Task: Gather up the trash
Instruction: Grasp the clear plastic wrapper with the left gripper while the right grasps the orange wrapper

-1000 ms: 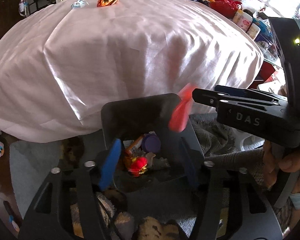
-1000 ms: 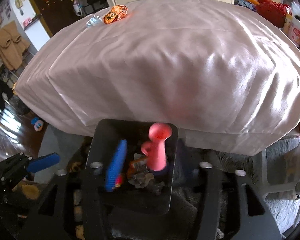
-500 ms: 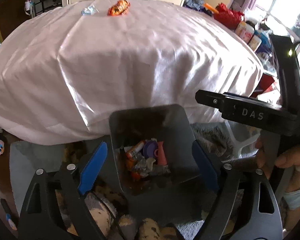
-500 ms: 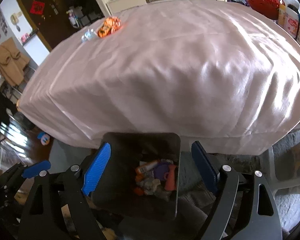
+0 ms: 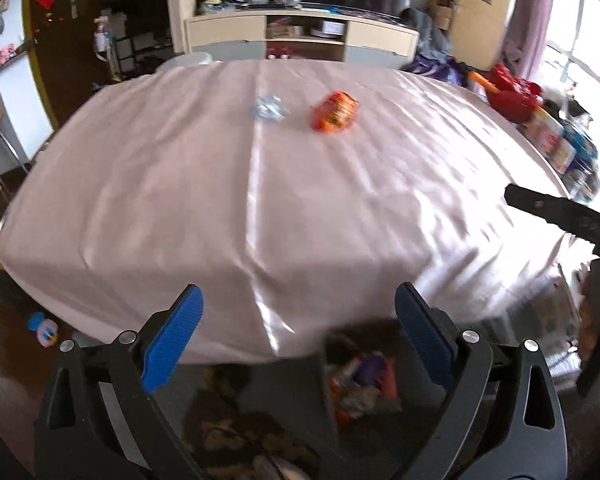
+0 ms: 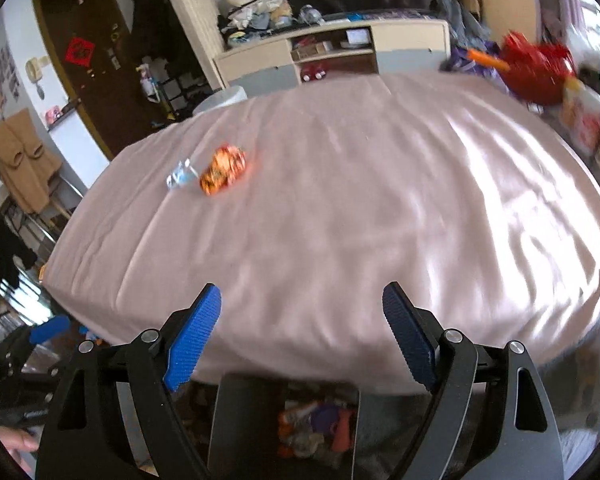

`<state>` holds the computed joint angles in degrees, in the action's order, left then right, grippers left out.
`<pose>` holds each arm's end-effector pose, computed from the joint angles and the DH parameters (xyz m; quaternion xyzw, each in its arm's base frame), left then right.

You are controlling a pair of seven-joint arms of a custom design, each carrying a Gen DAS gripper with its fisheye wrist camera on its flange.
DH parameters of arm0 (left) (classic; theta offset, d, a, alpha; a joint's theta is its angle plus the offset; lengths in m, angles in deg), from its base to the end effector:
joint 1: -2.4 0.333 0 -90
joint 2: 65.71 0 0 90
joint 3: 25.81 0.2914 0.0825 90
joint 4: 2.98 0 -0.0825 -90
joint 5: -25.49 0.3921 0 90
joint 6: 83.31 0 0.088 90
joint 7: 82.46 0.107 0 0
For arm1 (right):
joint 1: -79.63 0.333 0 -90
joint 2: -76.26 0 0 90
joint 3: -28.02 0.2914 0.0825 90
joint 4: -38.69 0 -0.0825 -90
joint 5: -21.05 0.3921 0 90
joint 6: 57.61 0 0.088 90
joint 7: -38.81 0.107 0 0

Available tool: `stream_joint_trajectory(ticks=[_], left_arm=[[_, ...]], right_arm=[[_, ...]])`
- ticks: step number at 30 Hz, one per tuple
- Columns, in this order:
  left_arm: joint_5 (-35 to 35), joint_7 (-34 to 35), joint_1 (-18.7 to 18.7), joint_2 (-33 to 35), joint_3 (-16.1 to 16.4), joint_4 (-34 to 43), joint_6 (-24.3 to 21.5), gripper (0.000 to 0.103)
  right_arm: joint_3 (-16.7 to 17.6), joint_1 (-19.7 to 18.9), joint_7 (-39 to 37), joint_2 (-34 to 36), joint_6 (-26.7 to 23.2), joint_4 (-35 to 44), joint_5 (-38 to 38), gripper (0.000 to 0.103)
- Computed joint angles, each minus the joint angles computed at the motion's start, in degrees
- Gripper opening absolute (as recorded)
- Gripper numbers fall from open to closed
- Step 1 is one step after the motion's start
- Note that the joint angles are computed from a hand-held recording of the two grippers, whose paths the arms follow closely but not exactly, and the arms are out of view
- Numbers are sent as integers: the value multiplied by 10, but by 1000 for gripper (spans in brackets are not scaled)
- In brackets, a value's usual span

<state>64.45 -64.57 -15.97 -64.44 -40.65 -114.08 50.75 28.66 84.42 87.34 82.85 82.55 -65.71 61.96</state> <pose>0.5125 -0.3226 0.4863 -0.7575 0.5639 -0.2135 0.2502 0.6372 0.0610 0.4993 -0.7684 0.5223 -0.0809 0.3608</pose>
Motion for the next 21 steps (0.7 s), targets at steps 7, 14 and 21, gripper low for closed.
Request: stream_joint_trajectory(ticks=[7,14,21], left_arm=[[28,18,22,37,24,53,-23,92],[23,55,33,88,45,115,-26,92],[17,86,37,131,62,165,-21,92]], right_arm=[[19,13,51,95,-36,141,-33,84],[38,32,139,218,-88,315,-90,84],[46,58,217,348,-148,494,-157,78]])
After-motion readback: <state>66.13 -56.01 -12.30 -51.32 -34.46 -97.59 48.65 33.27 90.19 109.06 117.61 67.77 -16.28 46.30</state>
